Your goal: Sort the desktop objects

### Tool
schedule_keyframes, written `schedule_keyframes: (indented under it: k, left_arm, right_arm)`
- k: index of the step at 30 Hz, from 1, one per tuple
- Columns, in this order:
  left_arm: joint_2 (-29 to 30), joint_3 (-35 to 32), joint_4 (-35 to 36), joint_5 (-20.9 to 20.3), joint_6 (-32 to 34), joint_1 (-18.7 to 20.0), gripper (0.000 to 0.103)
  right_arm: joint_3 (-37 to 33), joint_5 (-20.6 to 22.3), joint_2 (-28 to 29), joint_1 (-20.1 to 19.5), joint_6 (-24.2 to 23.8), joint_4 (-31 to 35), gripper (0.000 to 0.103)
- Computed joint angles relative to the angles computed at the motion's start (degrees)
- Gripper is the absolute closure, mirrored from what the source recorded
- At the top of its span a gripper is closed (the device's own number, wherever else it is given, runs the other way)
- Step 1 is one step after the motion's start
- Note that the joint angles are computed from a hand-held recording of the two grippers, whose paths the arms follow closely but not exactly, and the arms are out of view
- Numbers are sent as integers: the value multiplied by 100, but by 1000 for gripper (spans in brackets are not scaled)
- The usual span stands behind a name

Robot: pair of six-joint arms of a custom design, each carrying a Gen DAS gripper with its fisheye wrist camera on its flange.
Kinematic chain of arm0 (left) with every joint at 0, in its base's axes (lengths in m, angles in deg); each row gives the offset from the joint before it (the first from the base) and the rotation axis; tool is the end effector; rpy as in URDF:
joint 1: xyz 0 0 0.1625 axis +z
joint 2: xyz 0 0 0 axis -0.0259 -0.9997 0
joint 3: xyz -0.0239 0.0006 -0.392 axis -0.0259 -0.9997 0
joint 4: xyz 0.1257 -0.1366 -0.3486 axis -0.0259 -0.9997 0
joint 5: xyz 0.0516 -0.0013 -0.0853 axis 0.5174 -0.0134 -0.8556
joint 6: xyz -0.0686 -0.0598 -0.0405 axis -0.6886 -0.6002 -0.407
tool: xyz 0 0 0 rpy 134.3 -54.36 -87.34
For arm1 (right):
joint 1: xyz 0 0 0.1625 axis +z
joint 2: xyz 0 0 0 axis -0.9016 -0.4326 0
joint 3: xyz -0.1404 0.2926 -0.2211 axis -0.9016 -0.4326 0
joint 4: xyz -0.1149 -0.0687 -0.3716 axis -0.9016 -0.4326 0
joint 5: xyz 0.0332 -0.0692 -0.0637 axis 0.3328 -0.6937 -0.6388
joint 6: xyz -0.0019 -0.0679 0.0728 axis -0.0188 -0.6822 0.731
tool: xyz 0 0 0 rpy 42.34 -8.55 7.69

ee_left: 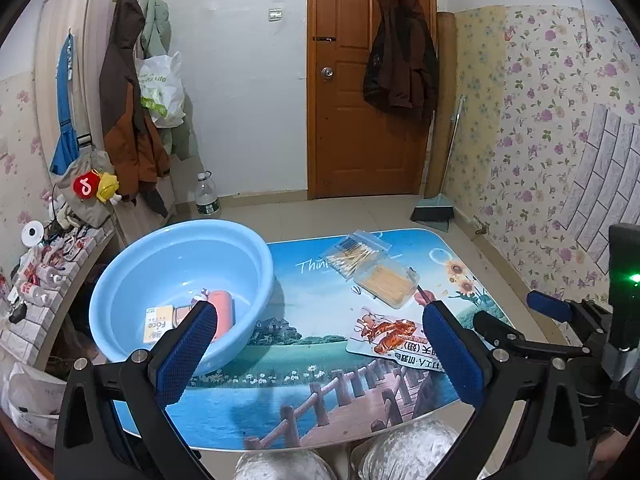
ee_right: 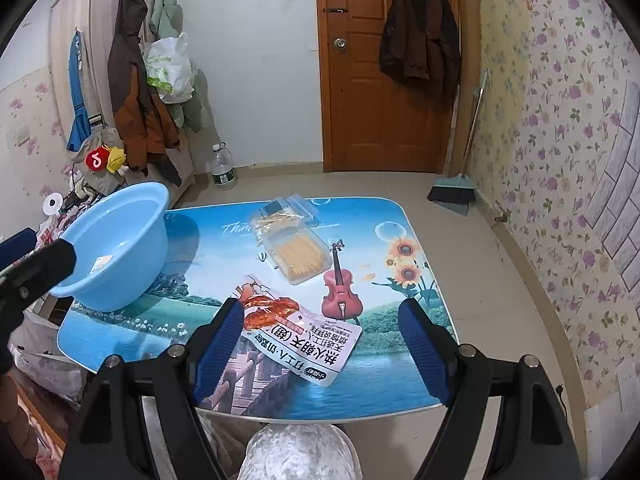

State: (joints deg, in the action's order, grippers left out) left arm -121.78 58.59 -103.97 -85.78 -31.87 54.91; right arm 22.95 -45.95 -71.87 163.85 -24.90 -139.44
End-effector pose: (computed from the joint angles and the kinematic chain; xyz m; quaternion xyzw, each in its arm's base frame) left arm -0.2334 -0.6770 0.1498 0.1560 0.8183 -0.4336 0.3436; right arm 0.2036 -0.6913 0.1640 0.2295 -0.8620 0.3426 0.2949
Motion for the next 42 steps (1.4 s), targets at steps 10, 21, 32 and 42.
schedule_keyframes:
  k: [10,21,32,42]
  left_arm:
    - [193,-269,387,-39,-144,45,0]
    - [530,-809,531,-31,120,88,0]
    - [1058,-1802,1157,-101,118,353,0]
    - [1364,-2523,1493,-149,14,552,0]
  right_arm:
    - [-118,-8,75,-111,-4,137,22]
    - [-483,85,225,-260,-36,395,22]
    - [-1853,323,1046,-380,-575,1460,22]
    - [-4076,372,2274,-405,-934,2889,22]
